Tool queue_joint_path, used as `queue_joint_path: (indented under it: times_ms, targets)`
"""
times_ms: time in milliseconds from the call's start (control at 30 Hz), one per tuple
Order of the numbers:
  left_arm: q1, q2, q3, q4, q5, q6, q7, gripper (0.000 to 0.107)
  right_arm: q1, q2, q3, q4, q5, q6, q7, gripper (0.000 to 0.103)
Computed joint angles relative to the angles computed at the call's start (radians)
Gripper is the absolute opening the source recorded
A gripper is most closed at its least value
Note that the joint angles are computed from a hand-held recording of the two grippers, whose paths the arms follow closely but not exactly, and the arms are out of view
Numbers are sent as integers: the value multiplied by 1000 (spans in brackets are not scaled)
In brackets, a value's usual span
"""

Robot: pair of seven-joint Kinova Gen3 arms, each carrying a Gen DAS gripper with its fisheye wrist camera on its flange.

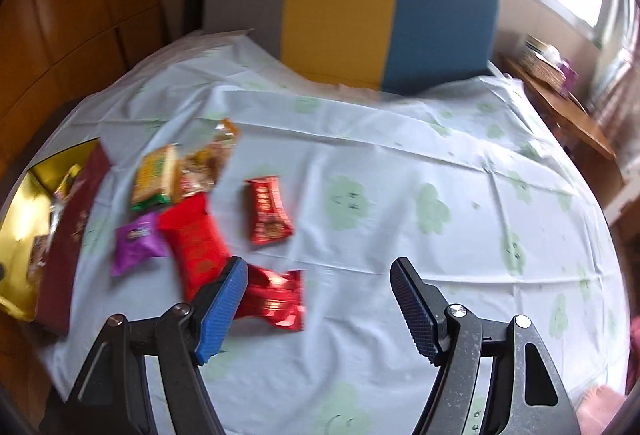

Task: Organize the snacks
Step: 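Reach the left gripper to the WEIDAN cracker packet and grasp it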

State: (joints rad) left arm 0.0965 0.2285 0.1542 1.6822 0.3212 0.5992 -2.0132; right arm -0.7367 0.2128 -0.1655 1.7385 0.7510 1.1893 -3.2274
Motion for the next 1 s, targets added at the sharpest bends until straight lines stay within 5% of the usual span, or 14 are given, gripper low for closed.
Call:
queue_joint_path:
  times_ms: [233,567,800,1000]
  targets:
    - [62,113,14,-230,46,198,14,50,37,-48,4,58,3,-50,-102,75]
    - [254,420,-6,-694,-155,435,331,54,52,-85,-29,83,35,-91,-161,83]
    - [337,615,-68,-986,-199,578,464,78,74,-105,-32,96,26,-119,-173,84]
    - [365,715,-92,-1128,-234,647,522,78,81,-102,-37,90,27,-132,-158,84]
